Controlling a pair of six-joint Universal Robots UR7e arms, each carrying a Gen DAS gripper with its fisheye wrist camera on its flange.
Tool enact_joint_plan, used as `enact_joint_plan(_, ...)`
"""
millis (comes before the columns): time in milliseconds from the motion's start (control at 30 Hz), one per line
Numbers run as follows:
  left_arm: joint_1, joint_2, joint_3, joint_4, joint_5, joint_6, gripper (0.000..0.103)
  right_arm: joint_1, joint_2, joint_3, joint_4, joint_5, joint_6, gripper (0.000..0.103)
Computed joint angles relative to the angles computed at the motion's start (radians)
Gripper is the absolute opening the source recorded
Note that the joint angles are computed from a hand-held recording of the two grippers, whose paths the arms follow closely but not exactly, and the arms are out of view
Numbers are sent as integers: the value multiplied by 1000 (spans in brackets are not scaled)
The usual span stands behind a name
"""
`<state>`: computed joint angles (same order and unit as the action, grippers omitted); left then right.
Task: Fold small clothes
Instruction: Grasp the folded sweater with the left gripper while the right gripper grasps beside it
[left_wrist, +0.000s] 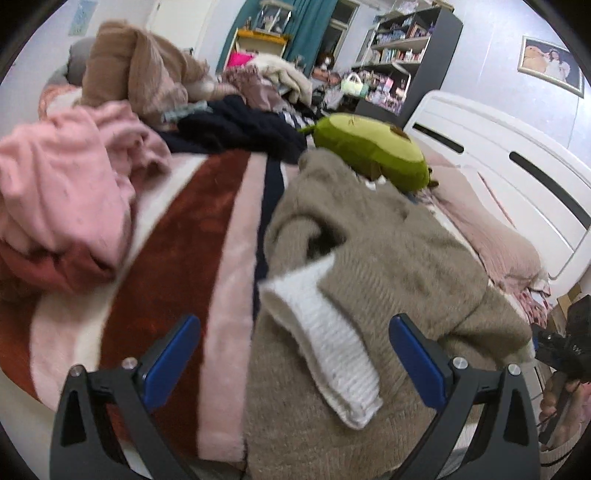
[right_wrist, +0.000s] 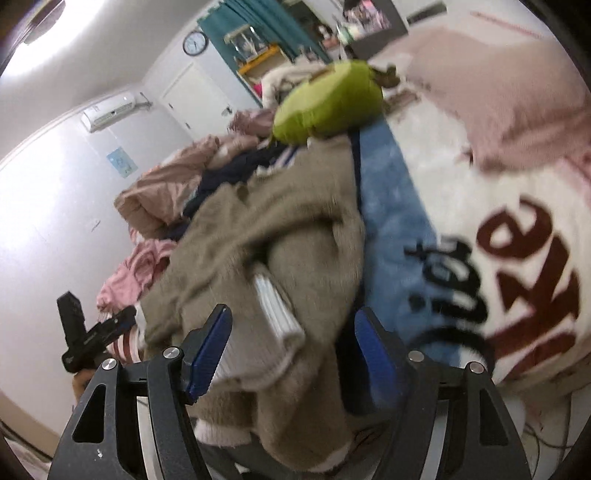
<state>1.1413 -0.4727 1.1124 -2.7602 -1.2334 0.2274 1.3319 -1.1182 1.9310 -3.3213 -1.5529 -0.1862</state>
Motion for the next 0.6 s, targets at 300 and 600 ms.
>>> enact_joint_plan(300, 26, 55, -87, 109, -76, -54, 83, -31, 60, -64, 97, 75, 17, 64)
enact_joint_plan(600, 34, 60, -104, 146, -136, -58, 55, -22, 63, -81, 146, 103, 2, 25)
